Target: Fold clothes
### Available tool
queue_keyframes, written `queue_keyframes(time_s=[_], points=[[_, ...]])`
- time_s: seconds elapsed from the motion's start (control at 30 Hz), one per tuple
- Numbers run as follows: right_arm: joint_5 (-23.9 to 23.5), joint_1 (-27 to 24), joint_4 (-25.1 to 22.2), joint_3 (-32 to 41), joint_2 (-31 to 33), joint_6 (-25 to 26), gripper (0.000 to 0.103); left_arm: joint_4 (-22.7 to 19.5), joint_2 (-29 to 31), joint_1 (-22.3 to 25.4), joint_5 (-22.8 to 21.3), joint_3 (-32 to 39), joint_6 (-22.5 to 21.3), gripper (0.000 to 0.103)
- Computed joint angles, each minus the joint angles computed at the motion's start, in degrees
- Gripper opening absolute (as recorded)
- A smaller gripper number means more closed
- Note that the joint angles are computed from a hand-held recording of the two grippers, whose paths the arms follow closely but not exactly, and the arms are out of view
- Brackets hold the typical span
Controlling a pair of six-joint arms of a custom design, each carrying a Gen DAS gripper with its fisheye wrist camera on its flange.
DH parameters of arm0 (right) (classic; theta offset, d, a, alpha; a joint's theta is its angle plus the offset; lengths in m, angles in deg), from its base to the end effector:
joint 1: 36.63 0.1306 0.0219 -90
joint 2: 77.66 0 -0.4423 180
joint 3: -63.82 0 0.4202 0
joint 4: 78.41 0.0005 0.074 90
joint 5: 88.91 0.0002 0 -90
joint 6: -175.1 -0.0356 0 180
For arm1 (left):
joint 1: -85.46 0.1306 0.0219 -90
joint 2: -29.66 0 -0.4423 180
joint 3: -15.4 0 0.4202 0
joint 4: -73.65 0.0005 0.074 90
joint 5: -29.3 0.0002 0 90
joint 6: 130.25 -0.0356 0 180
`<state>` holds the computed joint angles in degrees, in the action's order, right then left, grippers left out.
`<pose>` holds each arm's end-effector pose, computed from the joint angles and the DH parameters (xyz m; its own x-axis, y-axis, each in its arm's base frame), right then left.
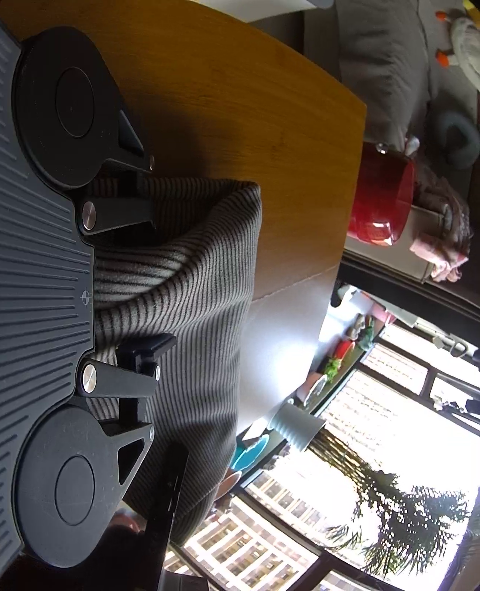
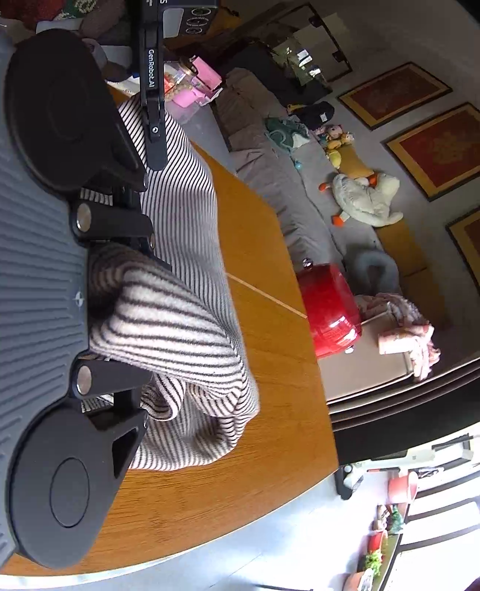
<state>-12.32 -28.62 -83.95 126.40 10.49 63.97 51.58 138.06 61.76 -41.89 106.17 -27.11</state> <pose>0.4738 0.0745 0.3350 -0.5970 0.2701 -0.7554 -0.1254 0.8986 0.4204 0.5855 -0.2701 0.3541 -0.7077 0.0757 -0.7024 0.4588 0.8053 -0.3755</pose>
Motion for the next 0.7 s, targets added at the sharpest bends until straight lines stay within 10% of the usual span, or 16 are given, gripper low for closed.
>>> queue_keyframes(time_s=[0.4,0.7], points=[[-1.1,-1.1,3.8,-3.5,1.6,0.4,0.031,3.6,-1.8,-0.6,-2.2,-5.3,-0.8,0.047],[7.2,-2.1,-0.8,-6.5,-6.1,7.1,0.086,4.4,-7.0,0.1,-4.5,-8.3,-1.0,0.071]])
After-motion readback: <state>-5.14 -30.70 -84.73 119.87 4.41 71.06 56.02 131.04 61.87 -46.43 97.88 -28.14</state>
